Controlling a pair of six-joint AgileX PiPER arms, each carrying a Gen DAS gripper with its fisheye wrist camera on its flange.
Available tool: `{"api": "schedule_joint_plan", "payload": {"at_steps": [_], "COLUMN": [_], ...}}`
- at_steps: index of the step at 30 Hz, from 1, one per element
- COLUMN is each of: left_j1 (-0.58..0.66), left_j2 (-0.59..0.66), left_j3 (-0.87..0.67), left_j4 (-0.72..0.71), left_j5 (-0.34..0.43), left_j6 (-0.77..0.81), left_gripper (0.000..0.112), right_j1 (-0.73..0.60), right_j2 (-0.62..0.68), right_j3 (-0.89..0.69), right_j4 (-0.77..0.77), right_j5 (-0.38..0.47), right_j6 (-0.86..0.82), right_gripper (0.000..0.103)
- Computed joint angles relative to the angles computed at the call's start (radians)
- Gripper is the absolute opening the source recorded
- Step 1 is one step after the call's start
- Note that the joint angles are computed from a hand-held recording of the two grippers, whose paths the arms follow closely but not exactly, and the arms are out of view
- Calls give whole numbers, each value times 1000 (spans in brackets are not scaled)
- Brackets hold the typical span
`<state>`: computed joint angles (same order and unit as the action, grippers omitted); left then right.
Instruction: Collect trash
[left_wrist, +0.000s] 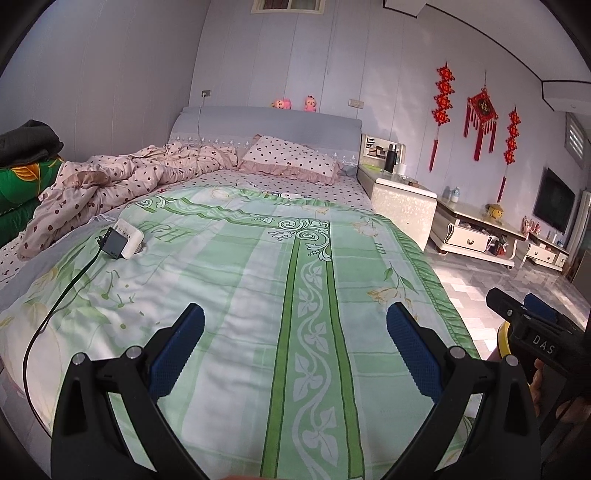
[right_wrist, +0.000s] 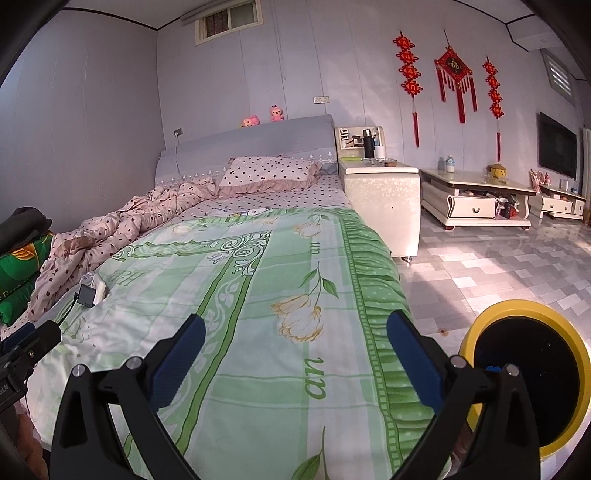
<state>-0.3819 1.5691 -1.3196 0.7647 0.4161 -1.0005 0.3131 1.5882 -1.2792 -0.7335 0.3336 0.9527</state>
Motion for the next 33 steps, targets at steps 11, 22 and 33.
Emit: {"api": "schedule_joint_plan", "payload": {"at_steps": [11, 22, 33], "left_j1": [-30, -35, -46], "left_j2": [-39, -43, -38], "left_j3": [36, 48, 61], "left_j4": [88, 139, 195], "left_j5": [0, -7, -8], "left_j6": [-83, -126, -180], "left_gripper": [95, 95, 95], "right_j1": [22, 30, 26], "right_j2": [-40, -34, -29], "right_j3": [61, 69, 79], "right_j4": [-157, -182, -193], "right_j5": [-21, -15, -10], "right_j6": [181, 222, 241], "right_gripper": [95, 95, 95]}}
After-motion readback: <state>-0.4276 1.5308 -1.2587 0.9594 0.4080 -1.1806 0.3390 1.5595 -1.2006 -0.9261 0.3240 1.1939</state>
